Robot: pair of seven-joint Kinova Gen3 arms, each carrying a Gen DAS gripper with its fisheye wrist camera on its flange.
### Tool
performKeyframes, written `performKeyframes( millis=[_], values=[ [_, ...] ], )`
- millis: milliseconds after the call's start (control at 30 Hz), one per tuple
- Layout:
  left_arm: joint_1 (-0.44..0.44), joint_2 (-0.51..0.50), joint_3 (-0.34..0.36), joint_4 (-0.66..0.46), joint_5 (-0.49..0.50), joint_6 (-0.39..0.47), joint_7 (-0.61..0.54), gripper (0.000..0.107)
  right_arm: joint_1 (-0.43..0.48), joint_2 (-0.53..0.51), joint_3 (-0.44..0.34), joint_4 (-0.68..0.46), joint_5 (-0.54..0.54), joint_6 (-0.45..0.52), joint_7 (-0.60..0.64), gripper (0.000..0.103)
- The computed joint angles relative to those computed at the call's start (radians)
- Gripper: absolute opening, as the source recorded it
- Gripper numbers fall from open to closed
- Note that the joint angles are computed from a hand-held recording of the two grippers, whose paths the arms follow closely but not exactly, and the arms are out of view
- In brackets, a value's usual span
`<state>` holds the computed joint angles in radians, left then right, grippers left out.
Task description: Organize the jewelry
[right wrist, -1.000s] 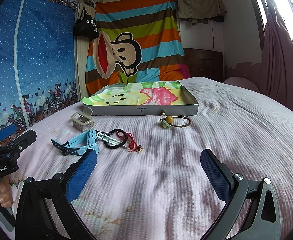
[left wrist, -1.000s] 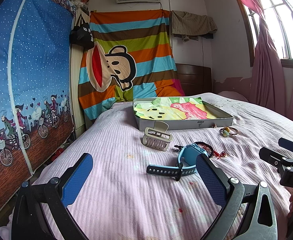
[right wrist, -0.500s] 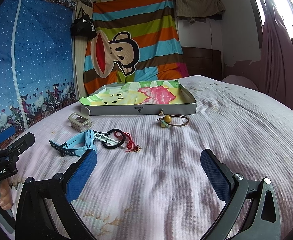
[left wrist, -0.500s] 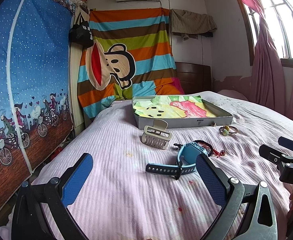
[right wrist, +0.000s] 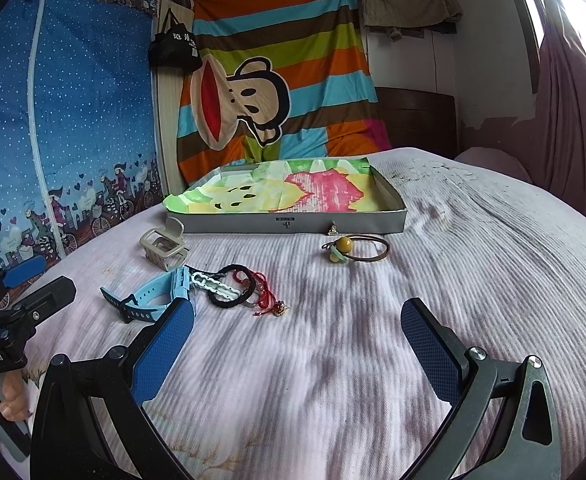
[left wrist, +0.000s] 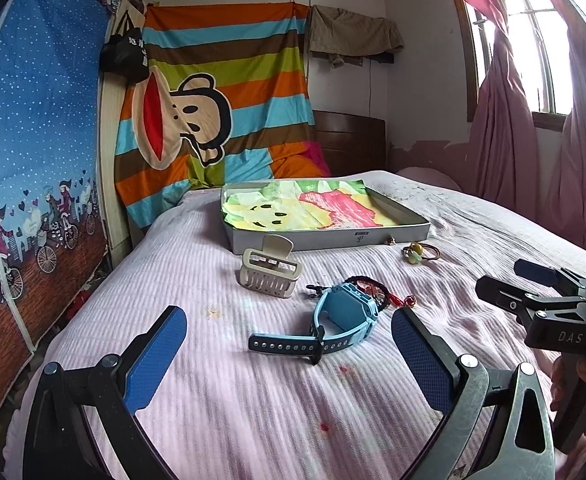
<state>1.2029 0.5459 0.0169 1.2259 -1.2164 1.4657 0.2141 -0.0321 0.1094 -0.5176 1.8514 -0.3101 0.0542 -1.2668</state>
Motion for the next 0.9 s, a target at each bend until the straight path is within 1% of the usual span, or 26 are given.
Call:
performKeyframes(
  millis=[67, 133, 200, 233, 300, 367, 400, 467, 500, 533, 567, 600, 633, 667, 733, 800, 900],
  values=[
    [-0.022, -0.01, 0.011, -0.001, 0.018, -0.035, -0.023, 0.098, 0.018, 0.018, -0.015, -0.026, -0.007, 0.027, 0.014, 0.102],
    [-0.044, -0.02, 0.018, -0.004, 0.041, -0.07, -0.05, 0.097, -0.022, 0.035, 0.031, -0.057, -0.005, 0.068, 0.017, 0.102],
    [-0.073, -0.034, 0.028, -0.004, 0.071, -0.125, -0.086, 0.094, -0.062, 0.054, 0.073, -0.089, -0.007, 0.104, 0.028, 0.101],
    [-0.088, -0.035, 0.031, -0.01, 0.088, -0.148, -0.106, 0.092, -0.073, 0.064, 0.086, -0.106, -0.012, 0.127, 0.04, 0.099],
    [-0.113, -0.039, 0.035, -0.024, 0.13, -0.187, -0.148, 0.088, -0.09, 0.087, 0.106, -0.139, -0.029, 0.167, 0.07, 0.091],
    [-0.134, -0.033, 0.034, -0.045, 0.172, -0.215, -0.192, 0.083, -0.116, 0.11, 0.139, -0.175, -0.037, 0.216, 0.089, 0.08],
    [-0.145, -0.031, 0.032, -0.055, 0.195, -0.225, -0.217, 0.082, -0.136, 0.121, 0.161, -0.193, -0.032, 0.239, 0.092, 0.077],
    [-0.168, -0.027, 0.032, -0.075, 0.25, -0.247, -0.272, 0.077, -0.18, 0.142, 0.208, -0.232, -0.007, 0.288, 0.086, 0.068],
    [-0.179, -0.024, 0.032, -0.086, 0.278, -0.253, -0.299, 0.075, -0.185, 0.157, 0.215, -0.256, -0.006, 0.318, 0.098, 0.065],
    [-0.187, -0.021, 0.03, -0.096, 0.305, -0.257, -0.323, 0.072, -0.189, 0.172, 0.221, -0.281, -0.007, 0.349, 0.11, 0.059],
    [-0.192, -0.016, 0.027, -0.107, 0.328, -0.256, -0.344, 0.071, -0.196, 0.186, 0.229, -0.306, -0.005, 0.378, 0.119, 0.052],
    [-0.196, -0.01, 0.021, -0.119, 0.345, -0.256, -0.365, 0.071, -0.195, 0.203, 0.229, -0.332, -0.012, 0.41, 0.134, 0.047],
    [-0.198, -0.009, 0.015, -0.125, 0.359, -0.257, -0.38, 0.071, -0.196, 0.222, 0.231, -0.36, -0.019, 0.441, 0.146, 0.04],
    [-0.198, -0.006, 0.01, -0.131, 0.371, -0.258, -0.394, 0.071, -0.2, 0.238, 0.236, -0.383, -0.022, 0.467, 0.154, 0.035],
    [-0.205, -0.001, 0.003, -0.148, 0.395, -0.257, -0.429, 0.071, -0.207, 0.267, 0.243, -0.421, -0.029, 0.508, 0.169, 0.032],
    [-0.213, 0.01, -0.002, -0.171, 0.419, -0.252, -0.469, 0.071, -0.219, 0.288, 0.253, -0.451, -0.028, 0.541, 0.175, 0.031],
    [-0.223, 0.025, -0.013, -0.199, 0.452, -0.245, -0.515, 0.071, -0.226, 0.308, 0.254, -0.474, -0.037, 0.56, 0.192, 0.03]
  ],
)
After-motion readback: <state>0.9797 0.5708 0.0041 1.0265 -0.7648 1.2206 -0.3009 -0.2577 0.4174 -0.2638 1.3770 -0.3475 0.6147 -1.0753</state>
